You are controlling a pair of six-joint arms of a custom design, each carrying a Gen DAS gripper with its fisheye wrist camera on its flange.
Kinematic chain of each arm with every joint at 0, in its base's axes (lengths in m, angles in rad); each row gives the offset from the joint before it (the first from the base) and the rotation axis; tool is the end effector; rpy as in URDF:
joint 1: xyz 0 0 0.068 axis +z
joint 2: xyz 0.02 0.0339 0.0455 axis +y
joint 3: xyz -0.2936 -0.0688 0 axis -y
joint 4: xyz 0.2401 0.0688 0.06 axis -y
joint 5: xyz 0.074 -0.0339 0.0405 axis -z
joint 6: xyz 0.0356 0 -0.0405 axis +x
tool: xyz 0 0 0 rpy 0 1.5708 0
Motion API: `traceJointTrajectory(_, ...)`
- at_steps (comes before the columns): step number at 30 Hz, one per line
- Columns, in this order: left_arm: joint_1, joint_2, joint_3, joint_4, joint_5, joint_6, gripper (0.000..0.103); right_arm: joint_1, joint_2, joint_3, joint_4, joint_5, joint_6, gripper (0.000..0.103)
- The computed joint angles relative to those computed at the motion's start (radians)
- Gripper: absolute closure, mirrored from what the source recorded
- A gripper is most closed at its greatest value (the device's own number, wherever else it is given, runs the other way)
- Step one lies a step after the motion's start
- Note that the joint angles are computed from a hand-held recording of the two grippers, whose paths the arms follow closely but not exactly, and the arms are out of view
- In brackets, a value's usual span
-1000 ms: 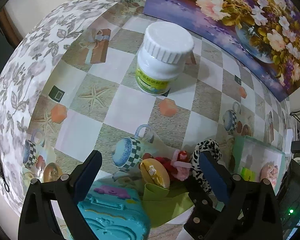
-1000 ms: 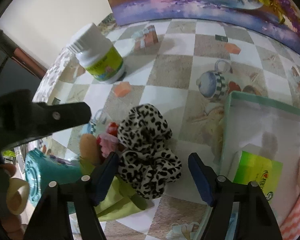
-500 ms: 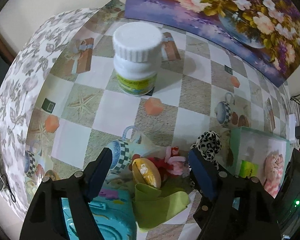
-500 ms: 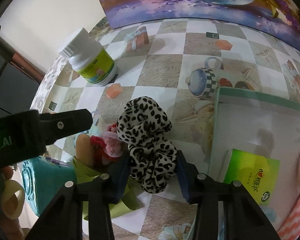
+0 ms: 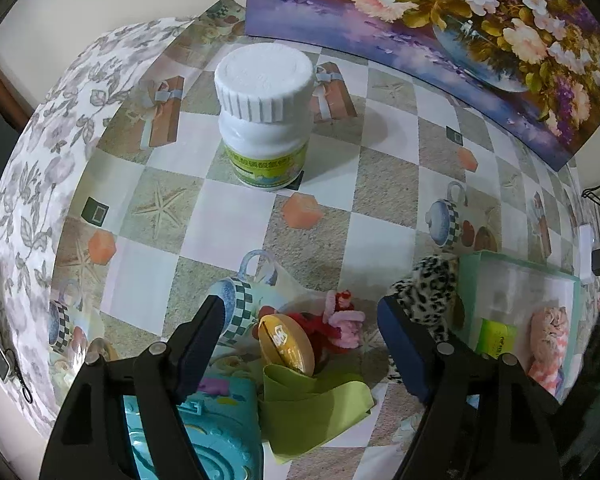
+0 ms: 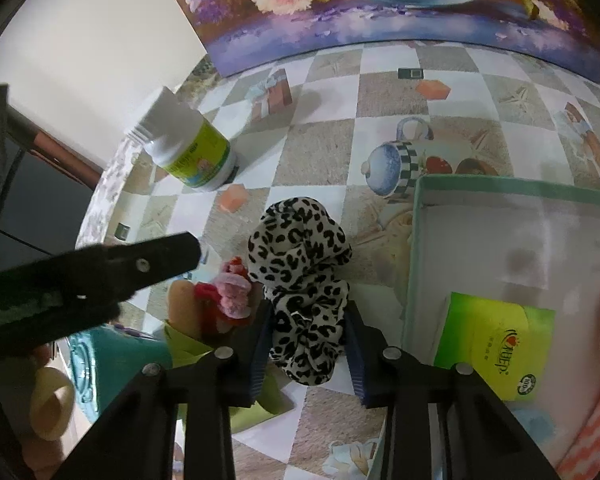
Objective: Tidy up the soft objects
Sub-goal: 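Grasp the leopard-print scrunchie with the right tool while the left tool approaches the red plush toy, then grasp the red plush toy with the left tool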
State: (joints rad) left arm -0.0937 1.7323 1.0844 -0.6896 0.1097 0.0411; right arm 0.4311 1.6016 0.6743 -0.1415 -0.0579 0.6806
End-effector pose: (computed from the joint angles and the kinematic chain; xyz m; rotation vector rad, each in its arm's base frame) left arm 0.3184 -0.0338 0.1998 0.2144 2.8988 -0.1685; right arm 0.2479 0.1163 0.1549 0.3175 2.6937 0.4337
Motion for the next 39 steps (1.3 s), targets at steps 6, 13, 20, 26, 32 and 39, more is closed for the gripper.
traceJointTrajectory(6, 0.0, 0.001, 0.001, 0.003, -0.007, 0.003, 0.029, -0.006, -0.064, 0.008, -0.048, 0.016, 0.005, 0.069)
traceJointTrajectory(13, -0.017, 0.003, 0.002, 0.005, -0.022, 0.012, 0.03, -0.041, -0.168, 0.016, -0.16, 0.059, 0.004, 0.069)
traceJointTrajectory(20, -0.078, 0.022, -0.025, 0.038, -0.058, 0.022, 0.03, -0.108, -0.278, 0.007, -0.232, 0.073, 0.006, 0.069)
traceJointTrajectory(26, -0.149, 0.034, -0.06, 0.088, -0.143, 0.041, 0.037, -0.135, -0.29, -0.011, -0.228, 0.056, 0.017, 0.069)
traceJointTrajectory(32, -0.182, 0.04, -0.084, 0.134, -0.189, 0.044, 0.044, -0.135, -0.287, -0.016, -0.222, 0.048, 0.021, 0.069)
traceJointTrajectory(39, -0.194, 0.056, -0.102, 0.167, -0.193, 0.015, 0.06, -0.143, -0.281, -0.018, -0.219, 0.037, 0.023, 0.069)
